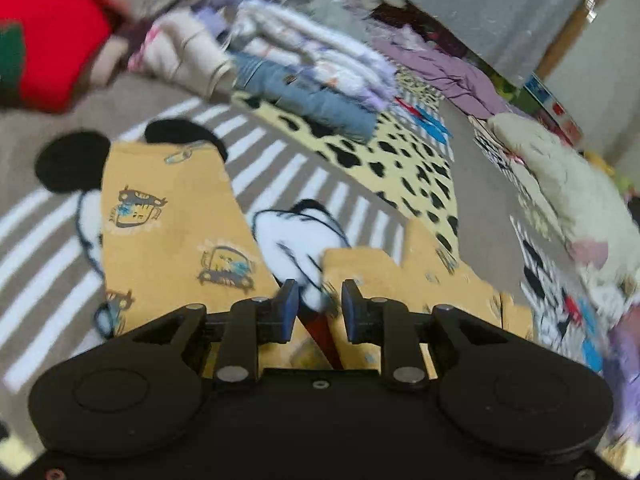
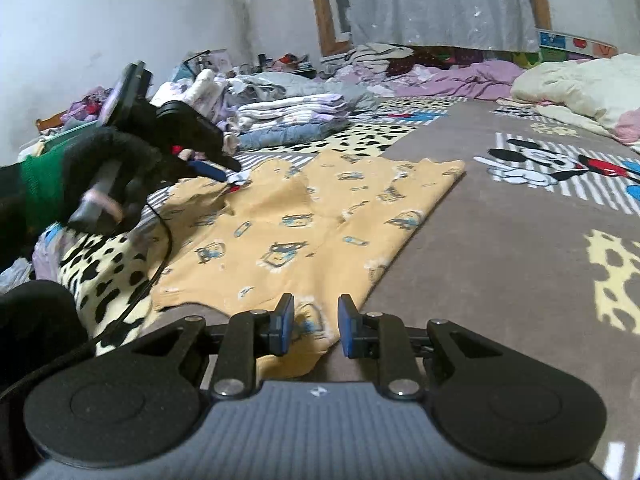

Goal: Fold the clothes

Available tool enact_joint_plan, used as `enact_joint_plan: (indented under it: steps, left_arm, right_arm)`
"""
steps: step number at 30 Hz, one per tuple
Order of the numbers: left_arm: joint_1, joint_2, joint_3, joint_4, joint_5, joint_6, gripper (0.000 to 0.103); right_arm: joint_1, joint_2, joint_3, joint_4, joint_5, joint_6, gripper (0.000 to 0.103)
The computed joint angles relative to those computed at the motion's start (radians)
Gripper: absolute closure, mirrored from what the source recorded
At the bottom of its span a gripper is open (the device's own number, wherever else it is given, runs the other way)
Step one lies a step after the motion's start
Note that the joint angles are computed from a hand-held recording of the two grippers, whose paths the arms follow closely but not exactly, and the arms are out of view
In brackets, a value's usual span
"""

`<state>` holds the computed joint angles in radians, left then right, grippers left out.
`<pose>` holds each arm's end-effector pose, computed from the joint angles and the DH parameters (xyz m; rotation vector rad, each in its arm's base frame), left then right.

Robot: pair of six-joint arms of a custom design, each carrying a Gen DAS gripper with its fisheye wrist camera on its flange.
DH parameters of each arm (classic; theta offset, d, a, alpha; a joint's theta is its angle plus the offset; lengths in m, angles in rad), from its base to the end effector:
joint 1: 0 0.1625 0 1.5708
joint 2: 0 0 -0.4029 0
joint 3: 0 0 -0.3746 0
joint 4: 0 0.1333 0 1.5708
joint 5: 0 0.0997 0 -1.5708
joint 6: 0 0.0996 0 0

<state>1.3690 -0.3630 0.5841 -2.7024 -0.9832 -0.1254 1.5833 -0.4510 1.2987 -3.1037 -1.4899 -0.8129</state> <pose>0.0106 -0.8889 0.2513 -0.2656 2.4305 -1.2874 0.1507 -0.7487 0.0435 1.1555 -2.5387 0.9601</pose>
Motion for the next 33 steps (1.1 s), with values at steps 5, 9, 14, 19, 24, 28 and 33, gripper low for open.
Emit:
enact_joint_plan:
  steps: [5, 9, 14, 19, 24, 28, 33]
  left_arm:
    - [0.017, 0.116, -0.255, 0.165, -0.067, -0.011, 0.080]
    - [0.027, 0.151, -0.323, 0.197, -0.104, -0.022, 0.081]
    - [0.031, 0.075, -0.160, 0.082, -0.124, -0.056, 0.081]
    - [0.032, 0.116, -0.234, 0.139, -0.117, -0.030, 0.087]
    - [0.015, 0.025, -0.042, -0.088, -0.145, -0.006, 0.103]
    - [-0.025, -0.065, 0.135, -0.258, -0.108, 0.041, 0.103]
    - [-0.071, -0.102, 0.205, -0.324, -0.068, 0.110, 0.103]
  right_arm:
    - [0.004, 0.005, 0.005, 0.011, -0.012, -0.020, 0.079]
    - [0.002, 0.004, 0.006, 0.008, -0.008, -0.011, 0.079]
    - [0.000, 0.011, -0.005, 0.013, -0.010, -0.007, 0.079]
    - [-0.001, 0.010, -0.001, 0.010, -0.008, -0.005, 0.079]
    - [0.001, 0.011, 0.001, -0.003, -0.010, -0.008, 0.079]
    - [0.005, 0.015, -0.006, 0.004, -0.035, -0.016, 0.079]
    - [0.009, 0.015, 0.002, -0.017, -0.044, -0.032, 0.079]
